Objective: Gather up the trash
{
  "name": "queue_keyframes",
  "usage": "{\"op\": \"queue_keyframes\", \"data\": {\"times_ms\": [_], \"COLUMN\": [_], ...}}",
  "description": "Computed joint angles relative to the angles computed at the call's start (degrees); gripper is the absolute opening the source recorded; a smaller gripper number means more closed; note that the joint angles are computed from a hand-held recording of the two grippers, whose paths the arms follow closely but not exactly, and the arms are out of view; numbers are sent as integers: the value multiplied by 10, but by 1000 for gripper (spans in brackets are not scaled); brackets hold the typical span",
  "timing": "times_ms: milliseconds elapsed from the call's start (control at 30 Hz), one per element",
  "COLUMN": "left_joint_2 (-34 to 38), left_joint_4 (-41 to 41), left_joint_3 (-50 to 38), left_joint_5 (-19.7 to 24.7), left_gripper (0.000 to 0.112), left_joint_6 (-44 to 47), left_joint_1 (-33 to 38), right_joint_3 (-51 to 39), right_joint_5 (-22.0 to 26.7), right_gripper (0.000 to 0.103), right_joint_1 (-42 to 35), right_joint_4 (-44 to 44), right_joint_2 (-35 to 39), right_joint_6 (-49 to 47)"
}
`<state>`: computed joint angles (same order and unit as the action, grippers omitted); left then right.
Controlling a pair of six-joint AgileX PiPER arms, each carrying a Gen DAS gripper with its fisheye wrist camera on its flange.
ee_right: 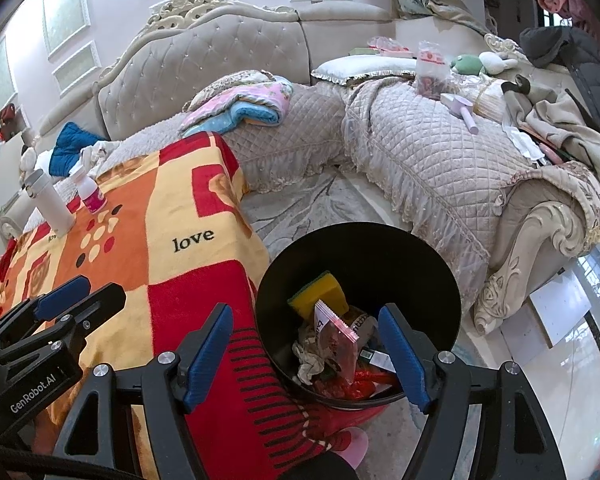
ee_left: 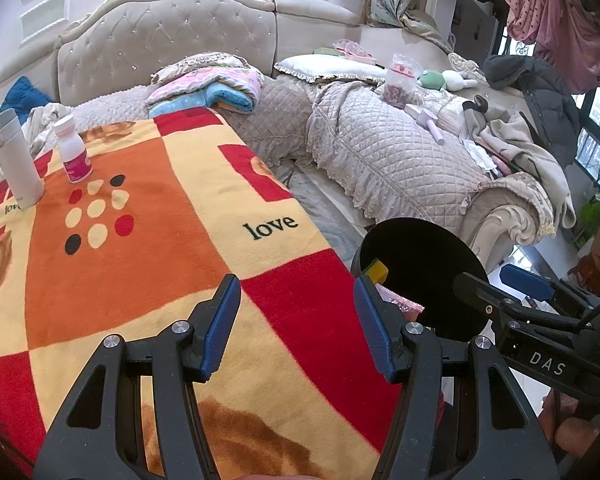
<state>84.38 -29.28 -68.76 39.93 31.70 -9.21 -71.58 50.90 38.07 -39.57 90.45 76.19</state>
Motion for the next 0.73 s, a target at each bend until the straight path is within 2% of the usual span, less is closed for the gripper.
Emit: {"op": "queue_keyframes", "data": {"times_ms": [433,733], "left_joint_2": [1,-4], "left_joint_4": [4,-2], "left_joint_3": [-1,17], "left_joint_5": [3,-15], "left_gripper": [58,58], "left_joint_6": [-9,14], "left_joint_1": [-3,5], "right_joint_3": [1,-32], "right_joint_5": [-2,10], "right_gripper": [74,75], "right_joint_1": [-7,-7], "right_joint_4": [12,27], "right_joint_2": [0,26], "right_joint_6": [-16,-47]}}
